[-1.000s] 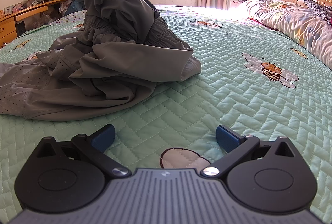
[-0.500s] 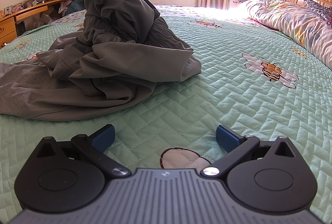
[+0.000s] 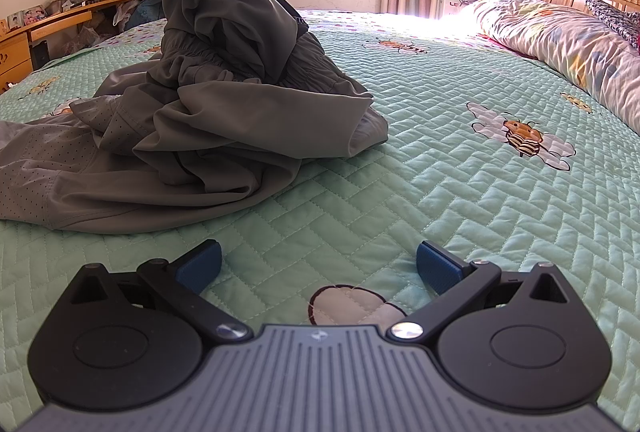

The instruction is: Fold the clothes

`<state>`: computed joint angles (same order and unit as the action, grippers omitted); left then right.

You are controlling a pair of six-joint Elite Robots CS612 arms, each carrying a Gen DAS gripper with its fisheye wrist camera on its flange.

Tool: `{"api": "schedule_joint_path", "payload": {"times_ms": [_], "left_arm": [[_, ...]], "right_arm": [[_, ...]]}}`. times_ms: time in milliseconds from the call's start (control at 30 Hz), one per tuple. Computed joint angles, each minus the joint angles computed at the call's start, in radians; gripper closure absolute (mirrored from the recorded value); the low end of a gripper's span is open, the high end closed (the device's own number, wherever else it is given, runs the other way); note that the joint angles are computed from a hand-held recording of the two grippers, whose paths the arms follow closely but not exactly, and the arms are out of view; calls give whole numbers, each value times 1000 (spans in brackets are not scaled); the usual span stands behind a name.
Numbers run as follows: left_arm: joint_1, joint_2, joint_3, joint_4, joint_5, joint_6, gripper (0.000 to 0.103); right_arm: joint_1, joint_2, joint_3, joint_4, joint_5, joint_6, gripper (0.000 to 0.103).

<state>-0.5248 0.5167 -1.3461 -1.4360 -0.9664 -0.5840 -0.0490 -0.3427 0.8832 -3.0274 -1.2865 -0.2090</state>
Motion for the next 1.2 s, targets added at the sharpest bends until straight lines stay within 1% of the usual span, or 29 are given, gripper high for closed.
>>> {"api": "schedule_joint_path", "payload": {"times_ms": [133,233,300,400,467,567,633,767,833,933,1033,1200], "left_arm": [[4,-2,3,3,-22,-2,0],[11,3,-4,-10,-52,-27,0],[13,7,-8,-20,-56,-32,0],[9,12,-8,-32,-37,-15,0],[11,13,-8,-38,-39,4,0],[25,8,-5,-24,-57,26,1],[34,5,-3,-4,-50,44,1],[45,11,-8,20,-9,73,1],[52,14,-7,19,-23,79,1],[61,19,0,-10,-59,92,1],[63,24,11,-68,-75,124,1],[65,14,60,-149,-69,166,1]], "right_arm": [[0,0,-1,0,0,0,0],[0,0,-1,0,0,0,0],[0,0,-1,0,0,0,0],[0,0,-1,0,0,0,0],[0,0,-1,0,0,0,0],[0,0,-1,0,0,0,0],[0,0,-1,0,0,0,0],[0,0,-1,0,0,0,0],[0,0,-1,0,0,0,0],[0,1,-1,0,0,0,0],[0,1,-1,0,0,0,0],[0,1,-1,0,-1,0,0]]}}
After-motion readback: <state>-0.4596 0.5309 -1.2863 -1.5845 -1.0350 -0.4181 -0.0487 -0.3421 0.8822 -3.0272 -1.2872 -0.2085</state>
